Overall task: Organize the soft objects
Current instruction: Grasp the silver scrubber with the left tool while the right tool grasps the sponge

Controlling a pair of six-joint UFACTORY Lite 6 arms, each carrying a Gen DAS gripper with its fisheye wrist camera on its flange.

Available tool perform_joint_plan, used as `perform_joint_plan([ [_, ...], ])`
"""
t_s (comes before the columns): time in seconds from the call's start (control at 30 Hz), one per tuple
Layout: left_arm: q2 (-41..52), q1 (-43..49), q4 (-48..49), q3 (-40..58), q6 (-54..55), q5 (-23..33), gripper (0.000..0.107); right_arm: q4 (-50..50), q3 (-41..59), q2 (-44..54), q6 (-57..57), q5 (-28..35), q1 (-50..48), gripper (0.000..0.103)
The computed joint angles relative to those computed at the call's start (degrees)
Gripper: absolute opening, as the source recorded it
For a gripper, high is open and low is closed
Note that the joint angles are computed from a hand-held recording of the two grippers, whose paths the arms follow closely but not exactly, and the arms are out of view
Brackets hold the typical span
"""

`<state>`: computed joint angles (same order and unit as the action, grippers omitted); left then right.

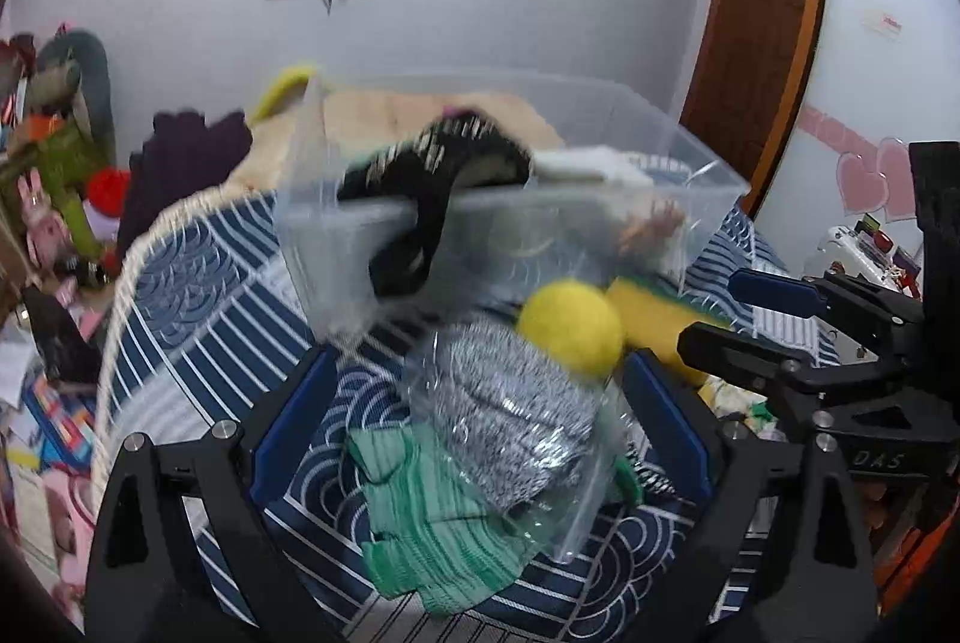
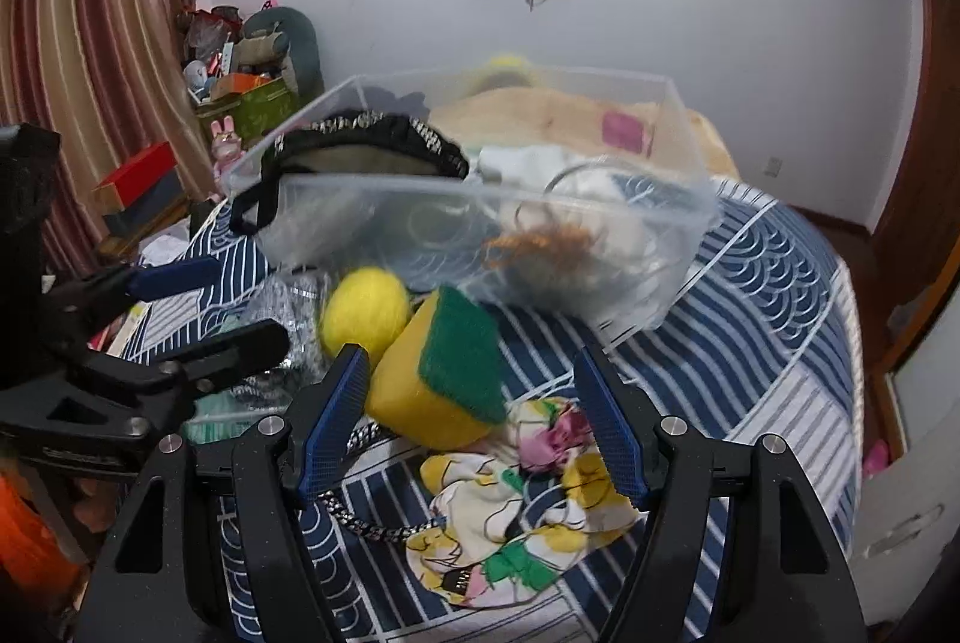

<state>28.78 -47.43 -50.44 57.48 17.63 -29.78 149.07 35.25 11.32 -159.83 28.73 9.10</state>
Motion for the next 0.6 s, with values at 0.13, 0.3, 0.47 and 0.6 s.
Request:
perform_joint_plan([
  [0.13, 2.33, 0.96, 4.51, 0.69, -4.41, 0.23, 0.090, -2.90, 0.90, 1.53, 2.79, -0.04, -0.27, 0.060],
  [0.3, 3.06, 1.53, 12.85, -0.14, -11.80, 0.65, 0.067, -7.58, 0.52, 1.22, 6.51, 0.62, -0.60, 0.041],
  [0.47, 2.44, 1.27, 16.77, -2.31, -16.03, -0.81, 0.049, -3.89, -2.61, -1.58, 2.67, 2.54, -0.61, 0.036],
  [0.6, 0.08, -0.02, 13.65, -4.80, -13.92, -2.58, 0.038, -1.82, -5.31, -5.41, 0.75, 3.63, -0.71, 0.035],
])
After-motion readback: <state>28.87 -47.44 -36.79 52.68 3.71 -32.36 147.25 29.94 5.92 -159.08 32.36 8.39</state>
